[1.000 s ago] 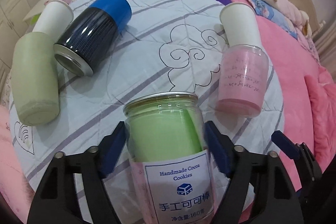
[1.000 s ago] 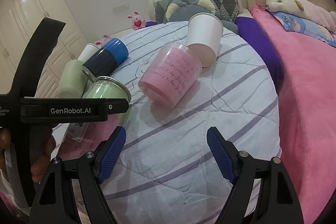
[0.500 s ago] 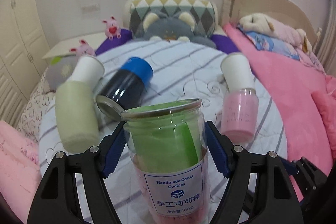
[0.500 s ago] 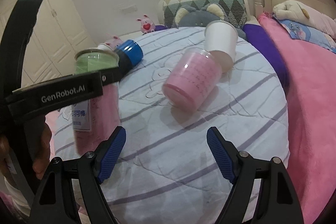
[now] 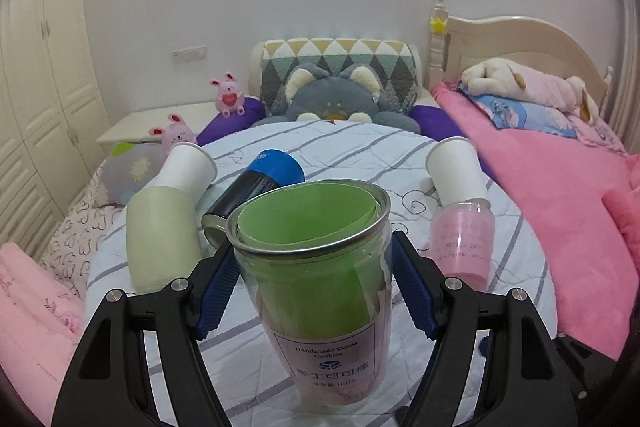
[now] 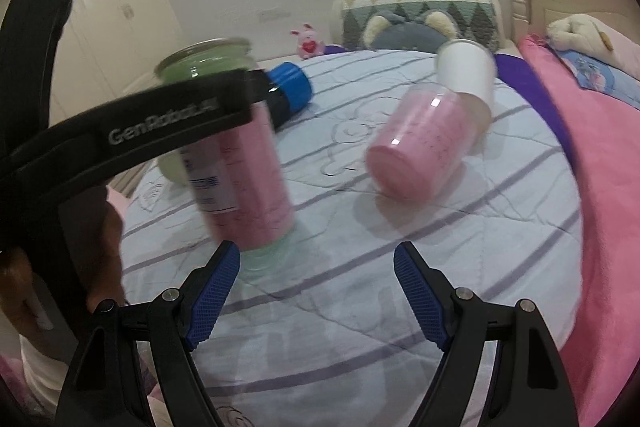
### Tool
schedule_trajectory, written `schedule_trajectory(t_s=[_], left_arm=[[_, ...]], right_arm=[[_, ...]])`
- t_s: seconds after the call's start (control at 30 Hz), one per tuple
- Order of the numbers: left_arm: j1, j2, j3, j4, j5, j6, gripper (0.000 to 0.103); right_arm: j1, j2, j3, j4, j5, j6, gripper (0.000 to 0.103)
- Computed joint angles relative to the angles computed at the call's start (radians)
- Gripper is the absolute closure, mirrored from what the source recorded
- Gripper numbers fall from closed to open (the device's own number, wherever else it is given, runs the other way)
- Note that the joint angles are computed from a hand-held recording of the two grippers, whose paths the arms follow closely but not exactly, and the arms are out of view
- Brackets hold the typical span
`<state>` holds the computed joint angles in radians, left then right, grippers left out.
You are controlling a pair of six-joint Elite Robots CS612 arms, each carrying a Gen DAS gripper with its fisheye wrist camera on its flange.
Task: Flip cup upright
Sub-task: 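Lift and rotate the cookie jar upright with the left gripper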
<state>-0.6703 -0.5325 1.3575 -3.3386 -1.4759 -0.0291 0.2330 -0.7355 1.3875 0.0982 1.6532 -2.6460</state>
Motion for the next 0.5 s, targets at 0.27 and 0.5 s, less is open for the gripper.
schedule_trajectory(t_s=[0.27, 0.5], left_arm=[[0.001, 0.0, 0.018, -0.048, -0.011, 0.017, 0.029], [0.002, -0.002, 0.029, -0.062, -0.021, 0.028, 0.029]], right_arm=[[0.009, 0.045, -0.067, 0.042, 0.032, -0.026, 0.022], [0.011, 0.062, -0.079, 0.041, 0.04, -0.012, 0.022]])
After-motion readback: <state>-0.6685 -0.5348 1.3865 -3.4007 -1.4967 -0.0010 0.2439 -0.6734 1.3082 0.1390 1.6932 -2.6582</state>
